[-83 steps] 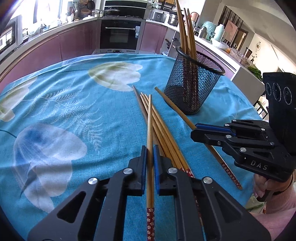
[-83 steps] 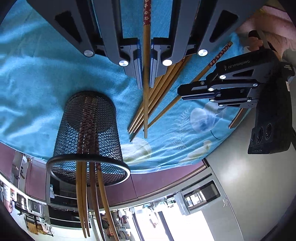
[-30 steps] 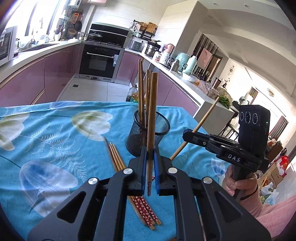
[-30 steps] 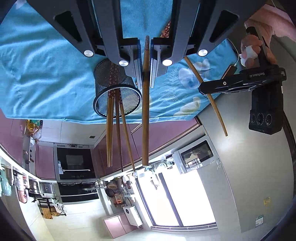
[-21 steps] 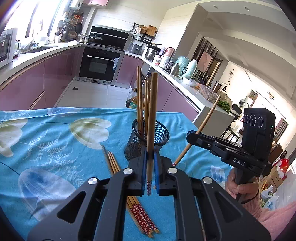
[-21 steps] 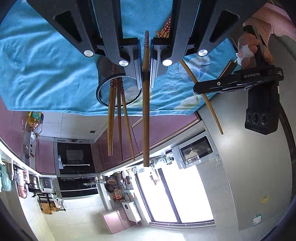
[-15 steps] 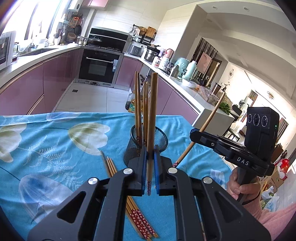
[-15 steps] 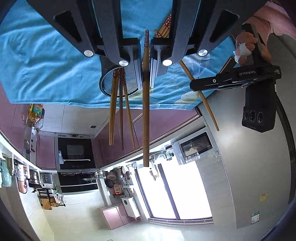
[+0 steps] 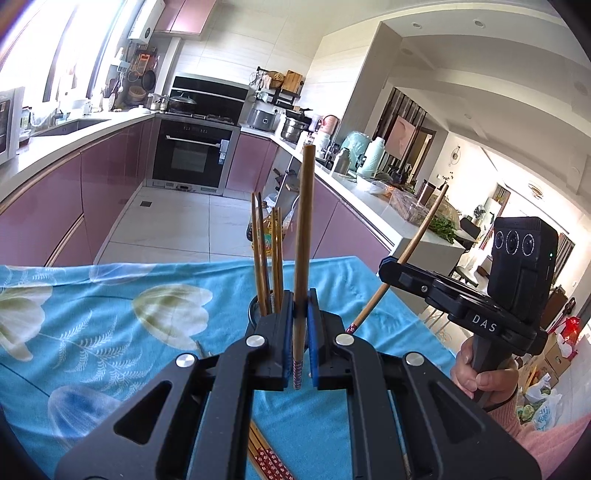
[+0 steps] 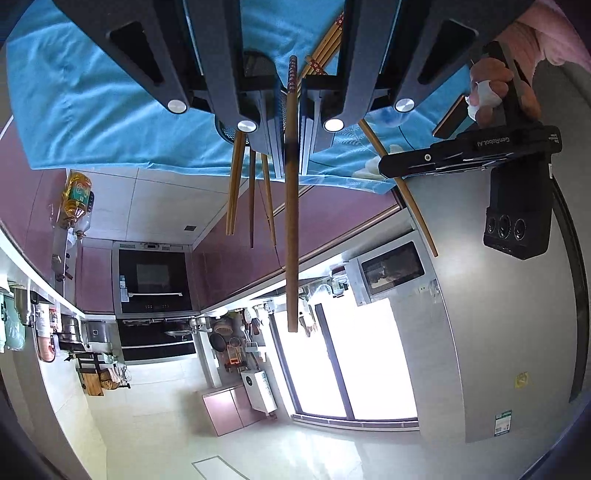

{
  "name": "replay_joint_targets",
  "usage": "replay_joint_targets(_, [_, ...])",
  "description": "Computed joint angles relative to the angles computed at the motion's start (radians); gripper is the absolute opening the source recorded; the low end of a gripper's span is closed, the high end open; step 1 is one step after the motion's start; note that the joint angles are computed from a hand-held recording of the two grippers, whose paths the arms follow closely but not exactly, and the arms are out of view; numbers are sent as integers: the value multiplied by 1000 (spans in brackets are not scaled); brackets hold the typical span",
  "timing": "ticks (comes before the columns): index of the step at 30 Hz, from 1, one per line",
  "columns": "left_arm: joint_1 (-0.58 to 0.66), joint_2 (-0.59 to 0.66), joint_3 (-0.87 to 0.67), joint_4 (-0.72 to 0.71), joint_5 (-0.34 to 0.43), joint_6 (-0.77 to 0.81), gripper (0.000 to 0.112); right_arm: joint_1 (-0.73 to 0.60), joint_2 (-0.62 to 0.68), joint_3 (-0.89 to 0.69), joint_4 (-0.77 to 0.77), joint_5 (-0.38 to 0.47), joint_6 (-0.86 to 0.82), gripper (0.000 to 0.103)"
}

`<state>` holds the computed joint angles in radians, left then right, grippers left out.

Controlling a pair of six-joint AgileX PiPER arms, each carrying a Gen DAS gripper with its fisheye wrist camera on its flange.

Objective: Organize utensils
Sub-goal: 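Lower both chopsticks into the mesh cup and open both grippers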

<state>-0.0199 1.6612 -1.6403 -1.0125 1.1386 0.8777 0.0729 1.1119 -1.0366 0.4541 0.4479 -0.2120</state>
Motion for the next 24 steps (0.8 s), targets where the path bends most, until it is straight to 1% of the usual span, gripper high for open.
replay_joint_targets(15, [-40, 60, -164, 14, -5, -94, 8, -36, 67, -91, 38, 3, -52, 6])
replay_joint_targets(19, [-55, 69, -190, 33, -25, -113, 8, -43, 87, -105, 39, -2, -57, 6])
replay_joint_targets(24, [-86, 70, -198, 90, -60, -129, 8, -36, 115, -120, 0, -12, -16, 6])
